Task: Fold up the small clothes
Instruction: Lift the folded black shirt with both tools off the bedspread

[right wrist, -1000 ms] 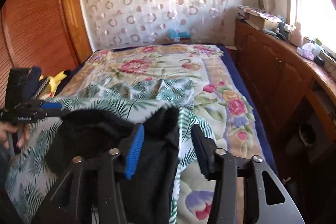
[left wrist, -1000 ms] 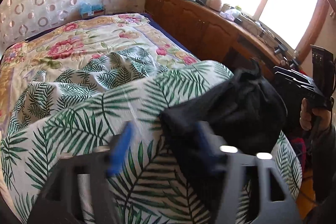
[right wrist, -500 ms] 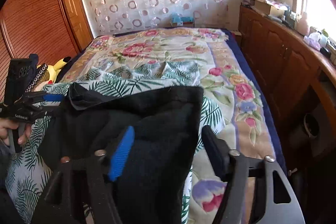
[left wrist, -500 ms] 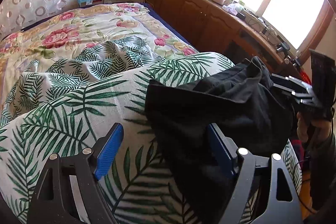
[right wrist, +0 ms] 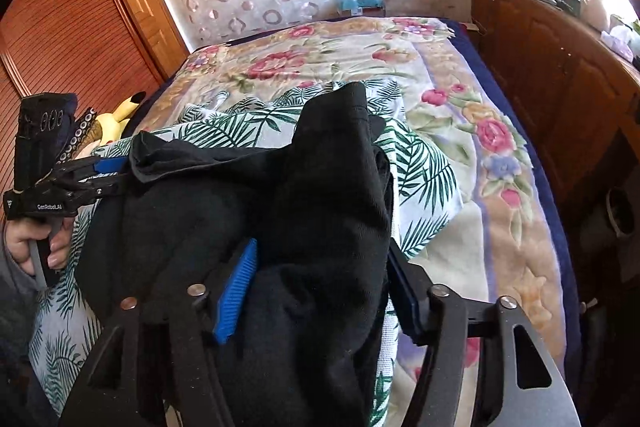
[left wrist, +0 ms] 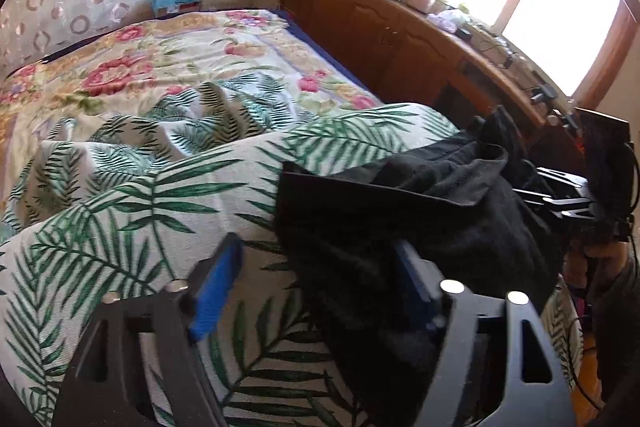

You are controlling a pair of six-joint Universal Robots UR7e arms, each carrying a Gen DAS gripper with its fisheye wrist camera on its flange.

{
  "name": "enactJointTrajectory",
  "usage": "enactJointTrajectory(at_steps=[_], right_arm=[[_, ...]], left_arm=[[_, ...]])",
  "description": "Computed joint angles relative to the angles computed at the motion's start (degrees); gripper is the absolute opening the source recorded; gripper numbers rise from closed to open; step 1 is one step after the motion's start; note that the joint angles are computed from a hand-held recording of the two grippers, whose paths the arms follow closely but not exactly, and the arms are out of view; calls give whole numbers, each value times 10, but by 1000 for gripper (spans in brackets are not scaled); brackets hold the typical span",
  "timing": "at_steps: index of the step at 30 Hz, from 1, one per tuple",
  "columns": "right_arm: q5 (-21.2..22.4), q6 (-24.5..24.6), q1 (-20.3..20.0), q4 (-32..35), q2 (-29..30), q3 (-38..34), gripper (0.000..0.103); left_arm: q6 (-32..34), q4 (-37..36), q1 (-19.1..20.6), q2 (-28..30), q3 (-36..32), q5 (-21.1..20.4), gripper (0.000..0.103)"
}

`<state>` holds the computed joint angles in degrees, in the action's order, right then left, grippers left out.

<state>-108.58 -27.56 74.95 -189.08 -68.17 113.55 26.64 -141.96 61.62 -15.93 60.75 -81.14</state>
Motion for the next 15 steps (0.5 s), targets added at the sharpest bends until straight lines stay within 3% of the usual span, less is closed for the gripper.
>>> enactJointTrajectory(at_steps=[5, 6, 8, 12, 15], right_arm=[[19, -6, -11, 13, -2, -1, 45], [23, -3, -12, 17, -4, -1, 35], [30, -7, -12, 14, -8, 4, 27], [20, -28, 0, -33, -3, 19, 23], [40, -36, 8, -83, -12, 41, 22]], left_arm=[[0, 23, 3, 1, -7, -28, 41], [-1, 34, 6, 2, -11, -41, 29], [8, 36, 4, -1, -8, -47, 22], [18, 11, -2, -22, 22, -52, 16], [16, -11, -1, -48, 50, -77, 12]])
